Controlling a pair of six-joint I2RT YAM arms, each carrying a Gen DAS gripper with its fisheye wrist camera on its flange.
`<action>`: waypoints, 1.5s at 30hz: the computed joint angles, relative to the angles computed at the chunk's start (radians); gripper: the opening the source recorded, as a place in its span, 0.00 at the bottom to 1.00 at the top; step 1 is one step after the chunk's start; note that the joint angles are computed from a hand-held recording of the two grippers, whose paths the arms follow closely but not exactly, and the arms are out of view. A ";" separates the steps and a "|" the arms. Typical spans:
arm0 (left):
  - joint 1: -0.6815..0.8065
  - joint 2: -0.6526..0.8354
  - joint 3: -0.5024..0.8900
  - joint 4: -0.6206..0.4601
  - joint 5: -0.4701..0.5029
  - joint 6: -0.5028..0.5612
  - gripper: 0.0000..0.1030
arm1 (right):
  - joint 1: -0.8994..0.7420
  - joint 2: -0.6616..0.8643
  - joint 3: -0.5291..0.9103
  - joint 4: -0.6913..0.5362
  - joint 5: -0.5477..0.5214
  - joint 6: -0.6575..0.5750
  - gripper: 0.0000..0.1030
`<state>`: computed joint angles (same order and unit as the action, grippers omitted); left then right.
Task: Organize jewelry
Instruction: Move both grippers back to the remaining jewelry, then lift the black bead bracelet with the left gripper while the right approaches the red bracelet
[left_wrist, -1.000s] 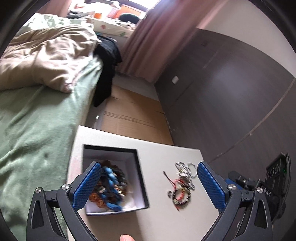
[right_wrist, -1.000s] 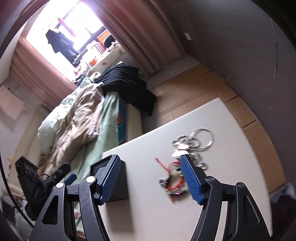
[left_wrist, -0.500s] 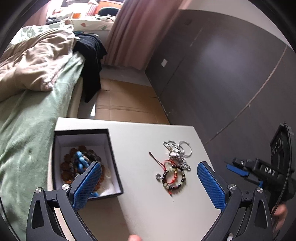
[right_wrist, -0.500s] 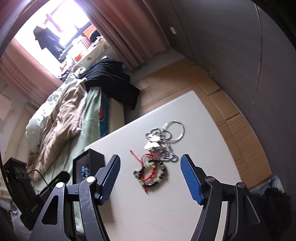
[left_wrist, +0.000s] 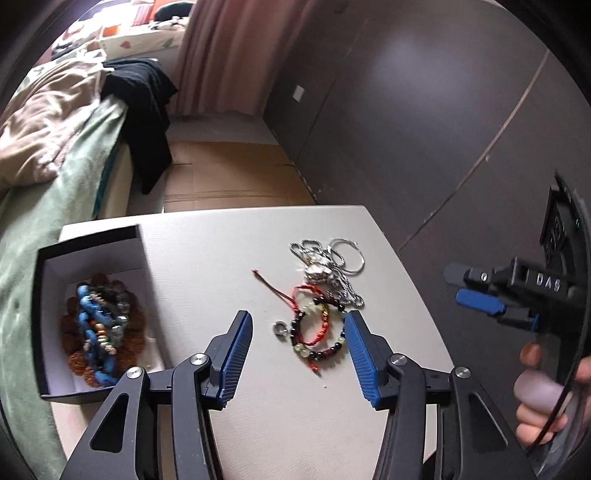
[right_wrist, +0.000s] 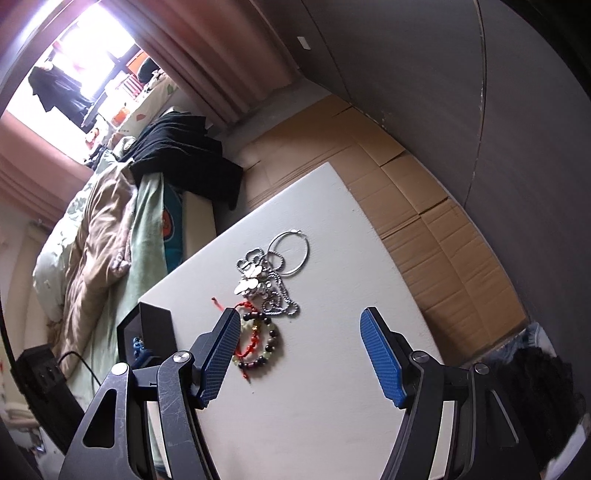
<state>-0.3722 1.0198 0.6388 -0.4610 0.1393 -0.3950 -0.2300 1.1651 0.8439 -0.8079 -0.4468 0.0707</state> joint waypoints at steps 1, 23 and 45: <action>-0.015 0.020 0.002 0.008 -0.005 0.001 0.52 | -0.009 0.006 0.003 -0.002 -0.004 -0.006 0.66; -0.150 0.324 -0.001 0.167 -0.200 -0.014 0.34 | -0.073 0.082 0.039 -0.007 -0.018 -0.040 0.66; -0.175 0.326 0.023 0.079 -0.266 0.036 0.07 | -0.020 0.055 0.011 -0.006 0.018 -0.040 0.66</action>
<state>-0.5475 1.3458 0.6621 -0.3817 -0.1270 -0.3587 -0.2501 1.2198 0.8553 -0.8139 -0.4289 0.0303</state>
